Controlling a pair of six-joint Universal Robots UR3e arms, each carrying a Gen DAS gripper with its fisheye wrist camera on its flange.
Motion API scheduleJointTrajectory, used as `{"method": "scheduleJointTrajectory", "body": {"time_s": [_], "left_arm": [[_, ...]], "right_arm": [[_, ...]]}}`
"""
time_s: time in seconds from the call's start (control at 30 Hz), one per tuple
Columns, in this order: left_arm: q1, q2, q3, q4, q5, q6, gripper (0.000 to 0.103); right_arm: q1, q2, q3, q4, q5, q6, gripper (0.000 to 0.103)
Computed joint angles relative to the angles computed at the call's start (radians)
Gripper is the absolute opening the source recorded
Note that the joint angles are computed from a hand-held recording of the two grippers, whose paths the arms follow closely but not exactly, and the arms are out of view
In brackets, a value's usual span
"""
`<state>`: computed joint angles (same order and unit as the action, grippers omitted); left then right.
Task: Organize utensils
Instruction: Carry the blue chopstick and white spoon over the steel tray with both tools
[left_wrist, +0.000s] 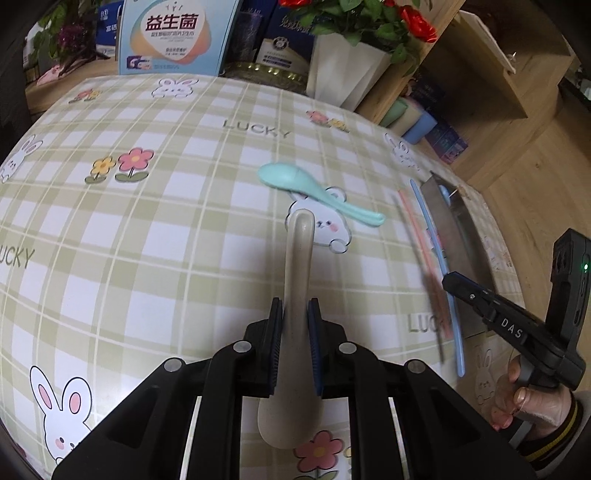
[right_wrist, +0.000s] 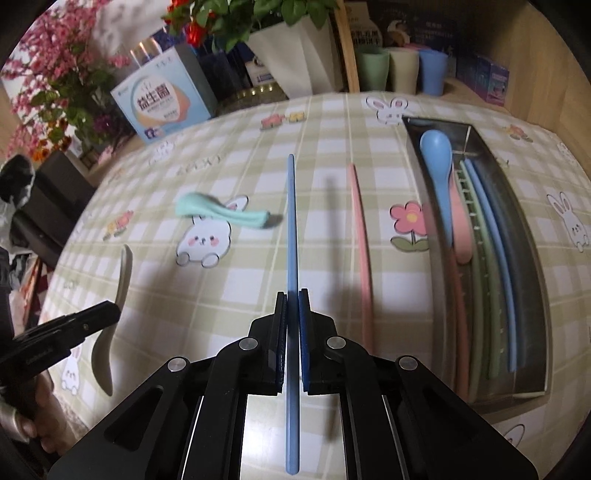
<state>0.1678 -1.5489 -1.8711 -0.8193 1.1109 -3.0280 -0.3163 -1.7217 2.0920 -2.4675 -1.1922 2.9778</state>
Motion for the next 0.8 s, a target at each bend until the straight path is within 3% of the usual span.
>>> {"method": "scheduleJointTrajectory", "body": {"time_s": [0.47,0.8], "left_arm": [[-0.138,-0.101,0.209,-0.053,0.022,-0.076,0.014],[-0.287,-0.283,0.471,-0.112,0.05,-0.164,0.014]], "right_arm": [[-0.292,-0.129,0.037,0.029,0.107,-0.091,0.006],[-0.359,0.061,-0.087,0.027,0.015,-0.148,0.006]]}}
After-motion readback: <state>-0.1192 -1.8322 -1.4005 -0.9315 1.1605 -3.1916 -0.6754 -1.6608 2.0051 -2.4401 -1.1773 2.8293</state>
